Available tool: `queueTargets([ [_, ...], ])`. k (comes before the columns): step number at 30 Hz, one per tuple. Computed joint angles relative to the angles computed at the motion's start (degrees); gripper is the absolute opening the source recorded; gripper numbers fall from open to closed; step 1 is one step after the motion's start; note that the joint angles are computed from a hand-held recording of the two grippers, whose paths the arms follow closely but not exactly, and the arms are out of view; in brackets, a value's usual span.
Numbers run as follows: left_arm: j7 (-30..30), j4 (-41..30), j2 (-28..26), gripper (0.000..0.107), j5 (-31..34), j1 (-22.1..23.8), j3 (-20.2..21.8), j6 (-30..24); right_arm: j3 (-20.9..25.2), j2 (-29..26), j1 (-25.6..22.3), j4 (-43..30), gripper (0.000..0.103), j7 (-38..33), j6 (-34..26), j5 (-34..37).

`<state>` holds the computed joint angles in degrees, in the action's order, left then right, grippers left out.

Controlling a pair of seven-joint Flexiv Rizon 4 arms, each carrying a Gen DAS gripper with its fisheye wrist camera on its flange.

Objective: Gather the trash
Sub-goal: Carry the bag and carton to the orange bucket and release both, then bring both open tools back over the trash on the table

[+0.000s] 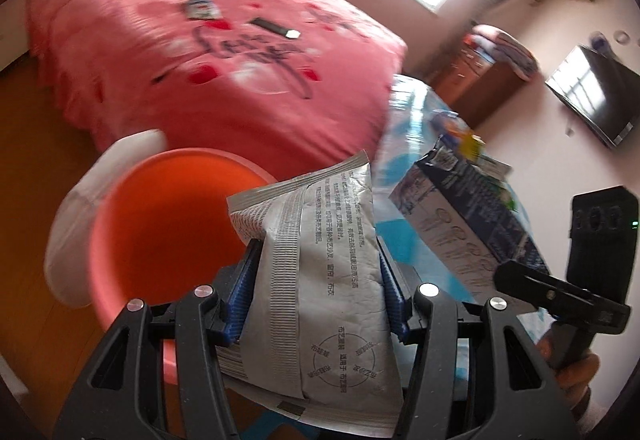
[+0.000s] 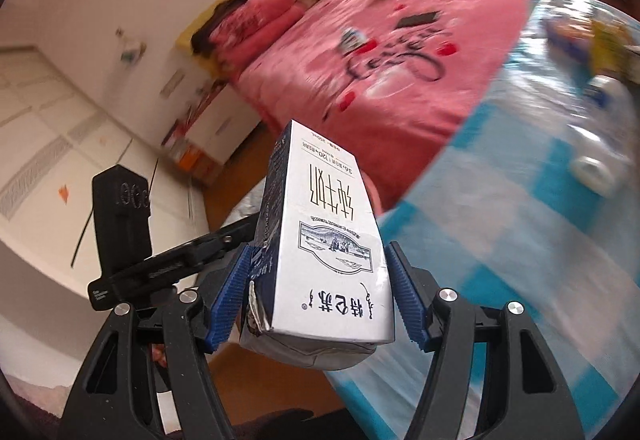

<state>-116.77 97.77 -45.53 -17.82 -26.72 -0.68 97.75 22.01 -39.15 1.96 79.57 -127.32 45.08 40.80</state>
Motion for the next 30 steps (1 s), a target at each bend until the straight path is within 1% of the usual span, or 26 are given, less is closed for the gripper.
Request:
queueTargets([
  [3, -0.9, 2.1, -0.2, 0.056, -0.5, 1.5, -0.5, 1.0, -0.5, -2.0, 3.3, -1.7, 0.067, 1.1, -0.6, -2.9],
  [6, -1.7, 3.0, -0.8, 0.056, -1.2, 1.4, 0.4, 0.6, -0.7, -3.5, 5.5, -2.9, 0.068, 2.3, -0.1, -5.3],
  [8, -3.5, 2.9, -1.5, 0.057, -2.6, -1.1, 4.0, -0.5, -0.7, -4.4, 6.3, -3.3, 0.068, 3.0, 0.3, -6.5],
  [9, -4.4, 2.8, -1.8, 0.057, -3.0, -2.3, 5.6, -1.2, -0.7, -5.1, 6.8, -3.8, 0.070, 3.5, 0.0, -7.3],
  [10, -5.4, 2.7, -2.1, 0.061, -3.4, -3.8, 7.9, -2.5, -0.8, -5.2, 7.0, -3.6, 0.073, 3.9, 0.6, -7.8],
  [11, -6.0, 2.6, -2.3, 0.067, -3.2, -4.1, 8.7, -2.9, -0.7, -5.5, 6.9, -3.6, 0.077, 3.9, 1.2, -8.0],
  [12, -7.0, 2.6, -2.5, 0.067, -3.2, -5.1, 10.1, -3.3, -0.2, -5.5, 6.4, -3.3, 0.084, 3.5, 1.8, -7.8],
  [15, -10.4, 2.9, -2.8, 0.069, -2.4, -9.2, 15.9, -3.4, 0.3, -5.8, 5.9, -3.6, 0.089, 4.2, 3.0, -7.9],
  [17, -12.1, 3.4, -2.9, 0.076, -2.0, -10.9, 18.1, -2.2, 1.0, -6.2, 5.0, -4.5, 0.089, 4.6, 2.2, -7.4],
  [18, -12.9, 3.7, -2.9, 0.077, -2.0, -12.2, 19.6, -1.4, 1.4, -6.5, 4.4, -5.0, 0.089, 4.6, 1.9, -6.8],
  [19, -14.1, 4.2, -3.1, 0.078, -2.5, -14.4, 22.2, -0.7, 1.7, -6.6, 3.9, -5.5, 0.089, 4.5, 1.4, -6.4],
  [21, -15.6, 4.5, -3.7, 0.078, -3.8, -17.9, 26.1, 0.2, 2.9, -6.7, 2.1, -5.8, 0.089, 2.8, 0.8, -4.5],
  [24, -17.4, 5.1, -5.6, 0.083, -7.1, -24.1, 32.7, 2.9, 3.2, -5.9, 0.7, -4.6, 0.091, 0.5, 2.0, -2.2],
  [28, -16.7, 4.1, -9.4, 0.084, -12.7, -31.2, 40.3, 3.2, 4.8, -4.8, -1.7, -2.5, 0.094, -5.0, 4.1, 2.2],
  [30, -15.0, 3.4, -10.2, 0.084, -14.1, -32.6, 41.6, 2.4, 5.3, -4.5, -2.2, -1.4, 0.095, -7.6, 5.2, 4.1],
])
